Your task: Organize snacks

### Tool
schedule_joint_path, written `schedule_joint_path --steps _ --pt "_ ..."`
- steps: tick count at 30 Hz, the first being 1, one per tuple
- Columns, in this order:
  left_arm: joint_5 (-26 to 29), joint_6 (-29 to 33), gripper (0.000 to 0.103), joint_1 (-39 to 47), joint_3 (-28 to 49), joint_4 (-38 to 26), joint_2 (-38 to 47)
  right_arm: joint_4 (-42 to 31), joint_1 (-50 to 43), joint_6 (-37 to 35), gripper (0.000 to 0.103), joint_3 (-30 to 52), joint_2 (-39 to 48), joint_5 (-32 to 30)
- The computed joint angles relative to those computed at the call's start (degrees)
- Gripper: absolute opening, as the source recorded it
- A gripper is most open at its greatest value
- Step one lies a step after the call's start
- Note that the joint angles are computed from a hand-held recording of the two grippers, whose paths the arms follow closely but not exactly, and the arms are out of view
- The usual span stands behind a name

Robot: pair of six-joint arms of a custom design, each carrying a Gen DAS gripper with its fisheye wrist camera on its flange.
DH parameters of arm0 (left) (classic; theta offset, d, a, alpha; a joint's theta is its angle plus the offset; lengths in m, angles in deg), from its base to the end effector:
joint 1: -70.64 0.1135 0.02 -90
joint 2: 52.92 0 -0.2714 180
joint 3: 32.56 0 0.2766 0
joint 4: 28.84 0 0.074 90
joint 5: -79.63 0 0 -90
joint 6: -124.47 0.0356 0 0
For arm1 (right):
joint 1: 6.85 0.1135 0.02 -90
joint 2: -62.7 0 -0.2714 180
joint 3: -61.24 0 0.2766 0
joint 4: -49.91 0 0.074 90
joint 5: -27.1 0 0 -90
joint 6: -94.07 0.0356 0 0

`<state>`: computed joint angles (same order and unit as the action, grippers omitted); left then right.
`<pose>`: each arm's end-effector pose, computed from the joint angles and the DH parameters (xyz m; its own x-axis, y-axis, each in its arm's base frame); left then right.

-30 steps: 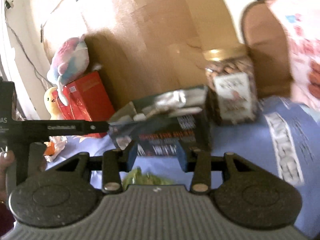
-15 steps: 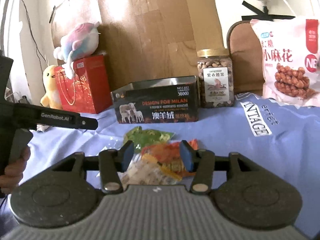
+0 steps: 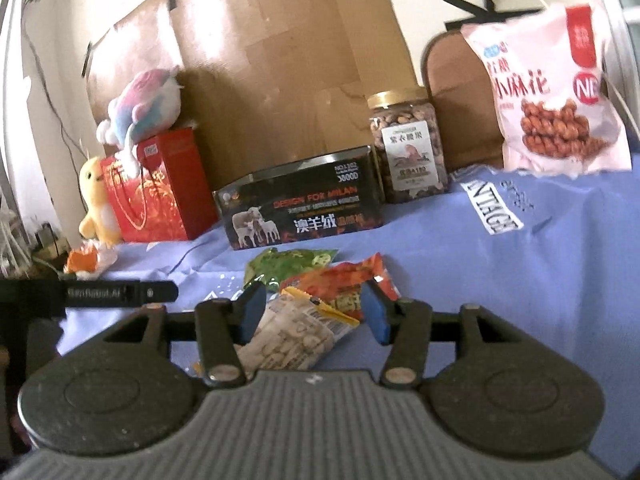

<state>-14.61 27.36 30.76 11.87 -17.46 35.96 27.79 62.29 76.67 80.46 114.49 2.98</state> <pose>0.2349 -0.1928 0.1314 -0.4888 0.2475 -0.8366 0.5355 0.8421 -0.0637 0.0789 0.1159 0.1056 -0.2720 0.3812 -0.8836 0.2193 0.9186 0.3288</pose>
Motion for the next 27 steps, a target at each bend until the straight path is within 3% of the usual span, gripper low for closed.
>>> schedule_joint_path --steps 5,20,24,27 --pt "1.5 -0.4 0.082 0.7 -1.3 2.4 1.0 0.0 0.0 0.2 0.064 0.0 0.0 0.1" --pt "5.1 4.2 0.083 0.0 -10.1 18.3 -1.4 -14.1 -5.4 15.6 0.064 8.3 12.3 -3.9" --pt "4.3 4.5 0.1 -0.4 -12.8 24.5 -1.3 -17.6 -7.6 20.7 0.064 9.7 14.3 -5.6" --pt "4.1 5.5 0.103 -1.0 -14.3 28.6 -0.8 -19.2 -8.4 23.4 0.064 10.2 15.2 -6.0"
